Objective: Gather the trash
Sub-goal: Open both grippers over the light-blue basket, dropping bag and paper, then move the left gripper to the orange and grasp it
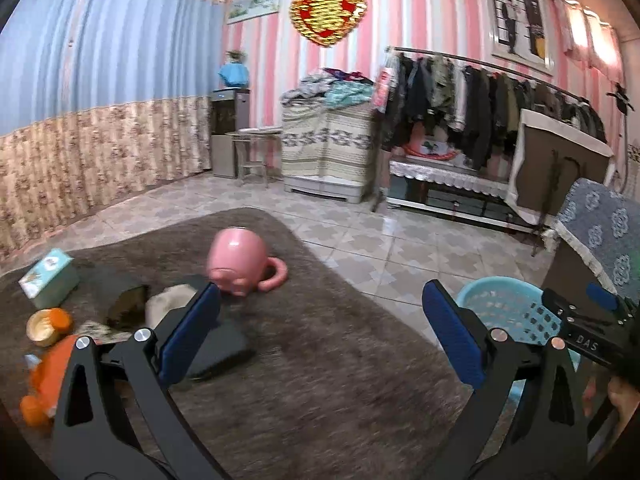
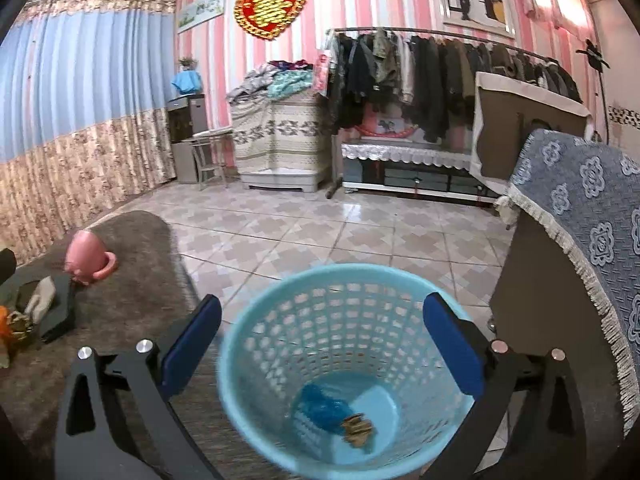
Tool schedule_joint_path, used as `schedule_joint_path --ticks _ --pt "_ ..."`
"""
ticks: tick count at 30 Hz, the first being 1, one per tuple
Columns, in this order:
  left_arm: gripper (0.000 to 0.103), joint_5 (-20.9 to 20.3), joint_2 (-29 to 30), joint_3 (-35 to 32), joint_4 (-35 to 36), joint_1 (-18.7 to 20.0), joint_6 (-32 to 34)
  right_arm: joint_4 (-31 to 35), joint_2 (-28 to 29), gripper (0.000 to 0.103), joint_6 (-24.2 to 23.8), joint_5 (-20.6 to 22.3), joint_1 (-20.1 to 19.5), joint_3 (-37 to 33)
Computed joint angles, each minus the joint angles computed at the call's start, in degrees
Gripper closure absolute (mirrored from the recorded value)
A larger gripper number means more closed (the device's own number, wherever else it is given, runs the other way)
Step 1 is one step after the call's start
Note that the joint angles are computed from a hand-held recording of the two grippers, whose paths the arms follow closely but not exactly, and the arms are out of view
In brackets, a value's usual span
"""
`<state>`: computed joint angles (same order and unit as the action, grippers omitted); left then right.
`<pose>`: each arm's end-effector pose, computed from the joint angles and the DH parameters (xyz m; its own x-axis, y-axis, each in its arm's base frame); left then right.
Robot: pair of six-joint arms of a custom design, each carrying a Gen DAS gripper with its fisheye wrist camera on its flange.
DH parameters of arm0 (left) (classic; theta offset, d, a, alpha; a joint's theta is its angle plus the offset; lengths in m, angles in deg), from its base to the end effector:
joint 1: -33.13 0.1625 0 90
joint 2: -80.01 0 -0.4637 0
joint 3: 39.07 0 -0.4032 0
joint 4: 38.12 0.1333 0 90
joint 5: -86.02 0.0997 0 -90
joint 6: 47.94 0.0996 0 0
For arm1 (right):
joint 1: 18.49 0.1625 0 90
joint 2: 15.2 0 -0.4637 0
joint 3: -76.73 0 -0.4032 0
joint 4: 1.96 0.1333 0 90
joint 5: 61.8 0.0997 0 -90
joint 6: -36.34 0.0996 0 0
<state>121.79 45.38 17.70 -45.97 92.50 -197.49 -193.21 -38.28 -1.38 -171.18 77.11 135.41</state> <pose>-0.2166 -0.7861 0.1631 -0.7152 -0.2189 -0.6638 0.5663 0.3750 -0.7339 0.1858 -0.8671 0.1617 -0.7413 -0.0859 0.6656 -0.6243 0.4523 -0.6369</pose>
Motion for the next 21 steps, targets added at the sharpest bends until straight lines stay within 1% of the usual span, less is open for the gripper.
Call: schedule_joint_path --ticks 3,6,12,18,21 --pt "0.005 -1.74 -3.61 5.43 -4.02 -0.36 0.88 -0.34 -0.98 0.004 0.28 1.59 0.92 2.93" --pt "0.005 -4.42 -8.08 12.0 -9.27 -0.65 2.66 -0.63 -1.26 0.004 -0.24 2.39 1.83 4.81" --pt "0.005 -9.0 -15.09 21.16 -15.62 -0.5 3.33 0.09 -1.12 0.004 -1.4 4.44 3.85 8.05" --pt "0.005 -13.65 -21.71 30.36 -26.28 -0.28 9.14 1.39 0.0 0.004 -1.88 6.0 5.41 8.95" --pt "0.005 -15.4 -24.49 33.87 -30.17 -0.14 11.05 1.69 0.76 0.004 -2.6 6.49 6.12 9.55"
